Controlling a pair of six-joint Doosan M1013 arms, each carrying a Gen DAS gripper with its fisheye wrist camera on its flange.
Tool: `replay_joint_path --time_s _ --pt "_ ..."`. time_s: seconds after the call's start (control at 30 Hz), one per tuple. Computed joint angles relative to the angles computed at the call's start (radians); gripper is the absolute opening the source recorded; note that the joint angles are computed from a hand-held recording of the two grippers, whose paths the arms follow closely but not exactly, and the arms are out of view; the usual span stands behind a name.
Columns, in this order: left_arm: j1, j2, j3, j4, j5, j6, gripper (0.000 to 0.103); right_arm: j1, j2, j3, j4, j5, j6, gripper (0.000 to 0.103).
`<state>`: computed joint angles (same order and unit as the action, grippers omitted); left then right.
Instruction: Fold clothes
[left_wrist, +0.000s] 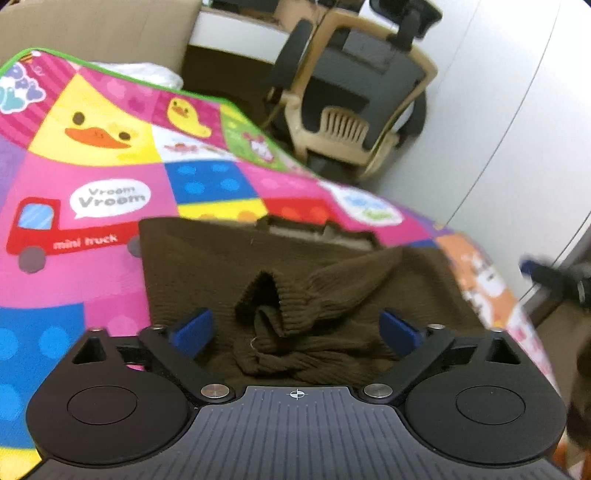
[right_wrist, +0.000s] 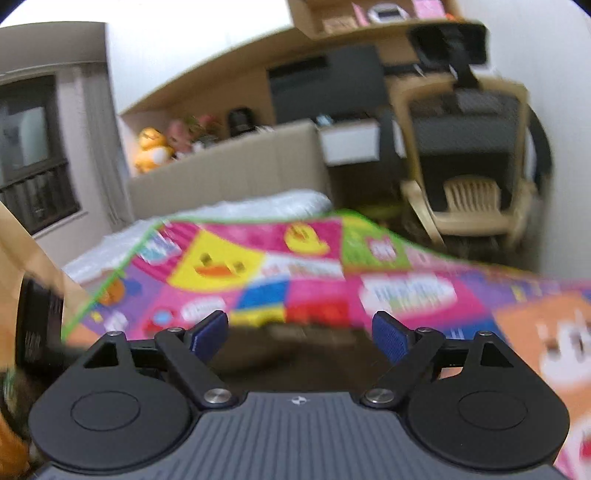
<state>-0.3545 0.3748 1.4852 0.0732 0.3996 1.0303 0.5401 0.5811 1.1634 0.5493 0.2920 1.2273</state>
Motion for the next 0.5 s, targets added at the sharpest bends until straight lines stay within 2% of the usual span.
replay_joint_path --time_s 0.03,0.1,0.13,0.2,0.23,0.3,0.33,0.37,0.43,0.47,0.5 --pt "-0.002 0.013 -0.015 0.007 0.022 0.002 0.076 -0.002 -0.005 0.024 -0.020 -0.002 0.031 0.086" --pt "-0.012 0.029 -0.039 0.043 0.059 0.007 0.078 -0.004 -0.010 0.060 -0.057 0.002 0.088 0.086" --pt "-0.019 0.034 -0.049 0.076 0.071 0.003 0.074 -0.006 -0.011 0.070 -0.073 0.009 0.109 0.086" --pt "-0.026 0.035 -0.063 0.088 0.076 0.025 0.029 -0.008 -0.009 0.075 -0.117 0.017 0.155 0.086" --pt "-0.029 0.027 -0.063 0.131 0.063 -0.013 0.028 -0.008 -0.008 0.076 -0.139 0.015 0.175 0.086" --pt "-0.036 0.008 -0.054 0.314 0.032 -0.178 0.027 -0.008 -0.011 0.076 -0.161 -0.010 0.182 0.086" --pt "-0.038 -0.001 -0.050 0.422 0.032 -0.271 0.027 -0.008 -0.013 0.077 -0.166 -0.025 0.173 0.086" --pt "-0.038 -0.004 -0.049 0.478 0.044 -0.312 0.027 -0.006 -0.013 0.073 -0.192 -0.037 0.179 0.086" --pt "-0.035 -0.002 -0.054 0.500 0.104 -0.310 0.027 0.002 -0.005 0.050 -0.325 -0.049 0.253 0.086" --pt "-0.033 0.004 -0.058 0.473 0.143 -0.270 0.029 0.007 0.004 0.031 -0.393 -0.046 0.285 0.086" --pt "-0.031 0.011 -0.062 0.452 0.182 -0.234 0.034 0.011 0.016 0.008 -0.448 -0.037 0.299 0.086"
